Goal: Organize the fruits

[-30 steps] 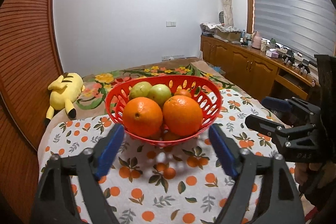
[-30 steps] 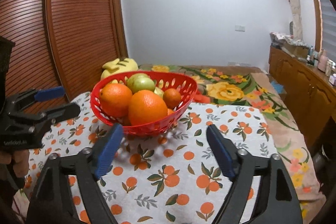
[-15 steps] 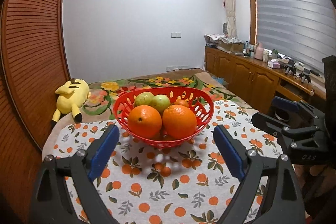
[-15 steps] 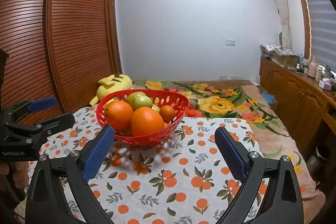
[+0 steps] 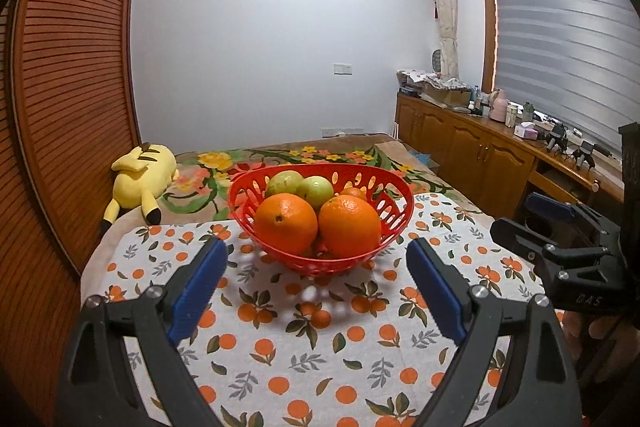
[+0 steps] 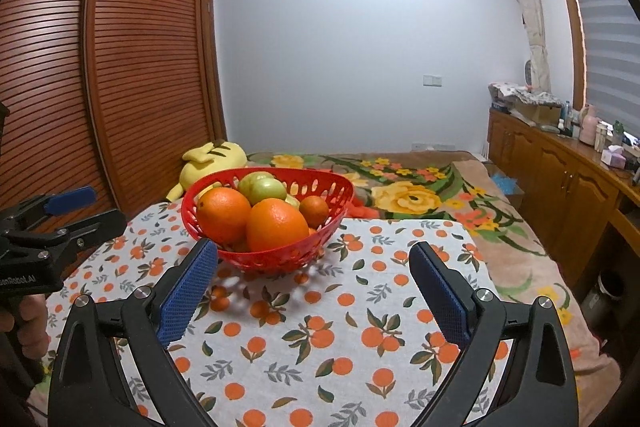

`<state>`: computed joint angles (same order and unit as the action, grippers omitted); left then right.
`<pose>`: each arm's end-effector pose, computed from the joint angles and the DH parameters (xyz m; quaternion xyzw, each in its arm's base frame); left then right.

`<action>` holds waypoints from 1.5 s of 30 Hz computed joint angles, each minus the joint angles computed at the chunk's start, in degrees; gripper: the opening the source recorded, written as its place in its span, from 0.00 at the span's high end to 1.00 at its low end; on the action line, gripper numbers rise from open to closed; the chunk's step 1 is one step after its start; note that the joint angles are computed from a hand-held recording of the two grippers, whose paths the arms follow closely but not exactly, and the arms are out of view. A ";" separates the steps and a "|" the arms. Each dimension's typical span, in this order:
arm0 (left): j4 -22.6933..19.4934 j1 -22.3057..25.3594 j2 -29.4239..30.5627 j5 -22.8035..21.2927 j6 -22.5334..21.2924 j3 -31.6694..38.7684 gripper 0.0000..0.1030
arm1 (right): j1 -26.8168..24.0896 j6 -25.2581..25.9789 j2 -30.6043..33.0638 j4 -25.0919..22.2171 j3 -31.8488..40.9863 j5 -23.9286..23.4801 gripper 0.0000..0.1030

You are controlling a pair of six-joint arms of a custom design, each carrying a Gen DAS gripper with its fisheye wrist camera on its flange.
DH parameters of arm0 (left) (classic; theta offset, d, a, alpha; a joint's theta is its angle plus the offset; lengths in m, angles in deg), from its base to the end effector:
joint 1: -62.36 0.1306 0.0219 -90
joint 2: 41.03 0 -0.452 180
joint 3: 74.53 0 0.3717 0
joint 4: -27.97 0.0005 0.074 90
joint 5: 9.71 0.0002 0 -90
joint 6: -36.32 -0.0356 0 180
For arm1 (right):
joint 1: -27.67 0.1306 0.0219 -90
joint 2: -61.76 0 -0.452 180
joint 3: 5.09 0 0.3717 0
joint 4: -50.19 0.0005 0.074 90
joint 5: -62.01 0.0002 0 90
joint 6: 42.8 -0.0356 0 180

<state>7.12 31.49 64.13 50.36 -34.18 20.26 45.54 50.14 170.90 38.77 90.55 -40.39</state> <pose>0.5198 -0.2906 0.4454 -0.0427 0.8502 0.0019 0.5248 0.5975 0.2001 0.4248 -0.2085 0.8138 0.1597 0.5184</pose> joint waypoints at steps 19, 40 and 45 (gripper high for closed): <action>-0.12 -0.47 -0.44 -0.08 0.17 -0.36 0.11 | 0.03 -0.12 -0.22 0.33 -0.30 -0.07 0.05; 0.24 -1.28 -1.04 -0.55 0.64 -1.03 0.11 | -0.03 -0.10 -0.29 0.66 -0.58 -0.15 0.05; 0.40 -1.20 -1.11 -0.38 0.54 -1.13 0.11 | -0.01 -0.12 -0.30 0.83 -0.67 -0.13 0.05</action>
